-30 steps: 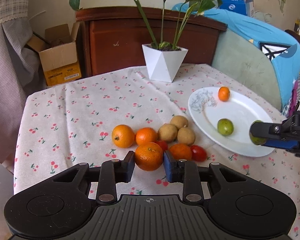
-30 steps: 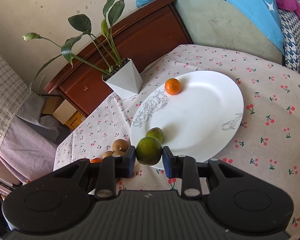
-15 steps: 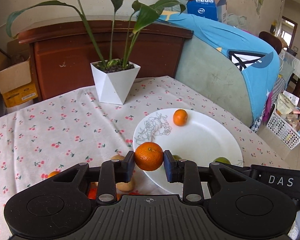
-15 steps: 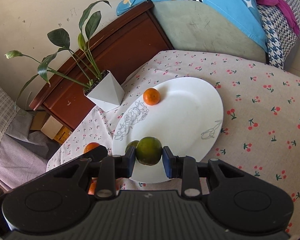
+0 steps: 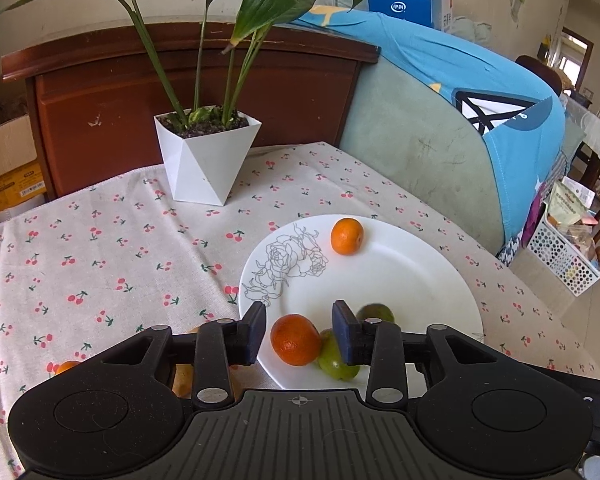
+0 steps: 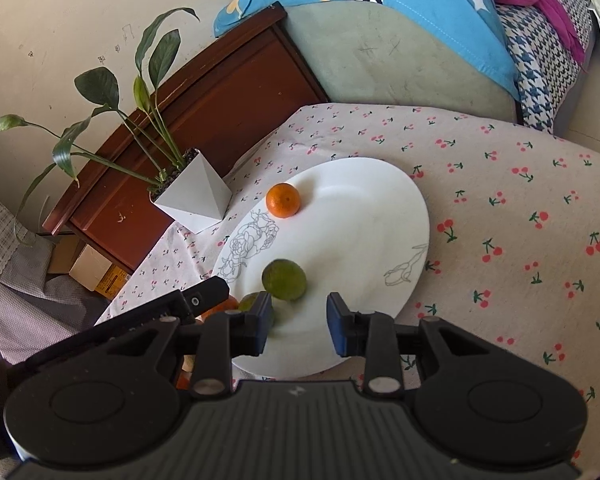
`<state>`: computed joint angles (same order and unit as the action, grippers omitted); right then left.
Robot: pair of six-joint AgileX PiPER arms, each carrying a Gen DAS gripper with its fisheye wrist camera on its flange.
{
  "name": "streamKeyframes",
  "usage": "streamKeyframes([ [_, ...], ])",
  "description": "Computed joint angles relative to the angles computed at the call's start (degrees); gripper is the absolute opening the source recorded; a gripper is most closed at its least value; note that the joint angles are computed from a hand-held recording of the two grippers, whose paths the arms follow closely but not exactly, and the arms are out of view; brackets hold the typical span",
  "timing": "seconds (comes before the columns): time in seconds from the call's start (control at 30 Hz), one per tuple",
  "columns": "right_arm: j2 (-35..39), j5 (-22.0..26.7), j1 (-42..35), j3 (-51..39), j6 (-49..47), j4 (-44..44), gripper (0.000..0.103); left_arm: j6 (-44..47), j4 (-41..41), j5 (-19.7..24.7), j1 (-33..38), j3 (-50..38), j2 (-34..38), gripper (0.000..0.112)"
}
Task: Organize fruits
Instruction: 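Lower the orange and lime onto the white plate and open both grippers, then withdraw both open grippers from the plate back toward the fruit cluster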
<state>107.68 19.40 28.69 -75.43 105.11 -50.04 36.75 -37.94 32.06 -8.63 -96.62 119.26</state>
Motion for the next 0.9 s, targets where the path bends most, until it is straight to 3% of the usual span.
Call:
streamKeyframes([
  [0.2,0.00,-1.75,-0.17,-0.06,-3.30,2.34,0.032,-5.92,4.81,0.85,0.39,-1.10,-0.99,0.052],
  [0.57,-0.10,-5.04,0.88,-0.36,-8.04,2.70,0.033,-13.34,13.94,4.97,3.71,-3.49,-2.80,0.054],
  [0.9,1.29,-8.98,2.18,-1.59,-20.11,9.25,0.033,-9.48,9.67,3.81,9.50,1.91,-6.95,0.054],
])
